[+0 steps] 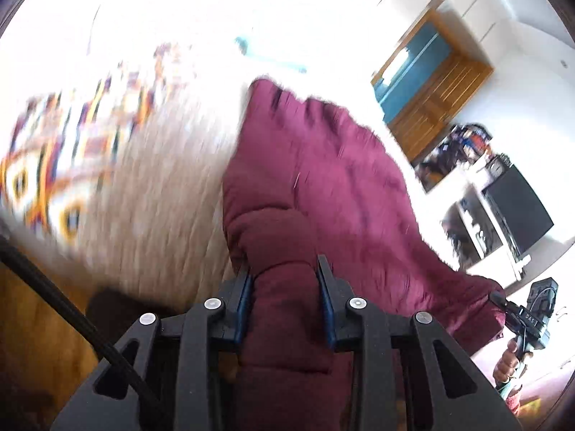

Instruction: Fold large clothes

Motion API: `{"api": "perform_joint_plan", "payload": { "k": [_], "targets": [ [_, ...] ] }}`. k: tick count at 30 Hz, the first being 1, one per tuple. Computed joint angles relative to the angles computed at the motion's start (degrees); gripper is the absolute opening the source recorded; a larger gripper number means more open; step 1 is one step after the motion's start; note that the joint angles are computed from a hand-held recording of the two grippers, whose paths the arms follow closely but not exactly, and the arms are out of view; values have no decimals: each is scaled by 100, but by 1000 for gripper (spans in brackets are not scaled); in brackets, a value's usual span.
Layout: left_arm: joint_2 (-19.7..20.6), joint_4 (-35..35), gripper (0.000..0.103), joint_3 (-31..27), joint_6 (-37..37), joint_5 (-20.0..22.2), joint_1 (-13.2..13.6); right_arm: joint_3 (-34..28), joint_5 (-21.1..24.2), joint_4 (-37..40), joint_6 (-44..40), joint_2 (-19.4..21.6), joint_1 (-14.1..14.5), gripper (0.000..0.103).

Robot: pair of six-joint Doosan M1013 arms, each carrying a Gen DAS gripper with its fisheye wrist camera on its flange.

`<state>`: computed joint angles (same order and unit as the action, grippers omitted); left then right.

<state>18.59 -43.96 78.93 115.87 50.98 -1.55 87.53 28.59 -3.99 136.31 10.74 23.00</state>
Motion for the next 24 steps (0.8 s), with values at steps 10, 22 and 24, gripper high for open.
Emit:
{"api": "perform_joint_plan", "payload": {
  "k": [10, 22, 24],
  "targets": [
    [1625, 2014, 38, -3049, -2032, -79, -658, -1960, 558, -1250, 967, 1203, -742, 22],
    [3860, 1552, 64, -6589, -3664, 1943, -558, -3415, 2580, -1250, 924, 2554, -1192, 25],
    [3991, 1029, 69, -6890, -3747, 1937, -440, -3401, 2390, -882, 855, 2587, -1304, 26]
  ]
}}
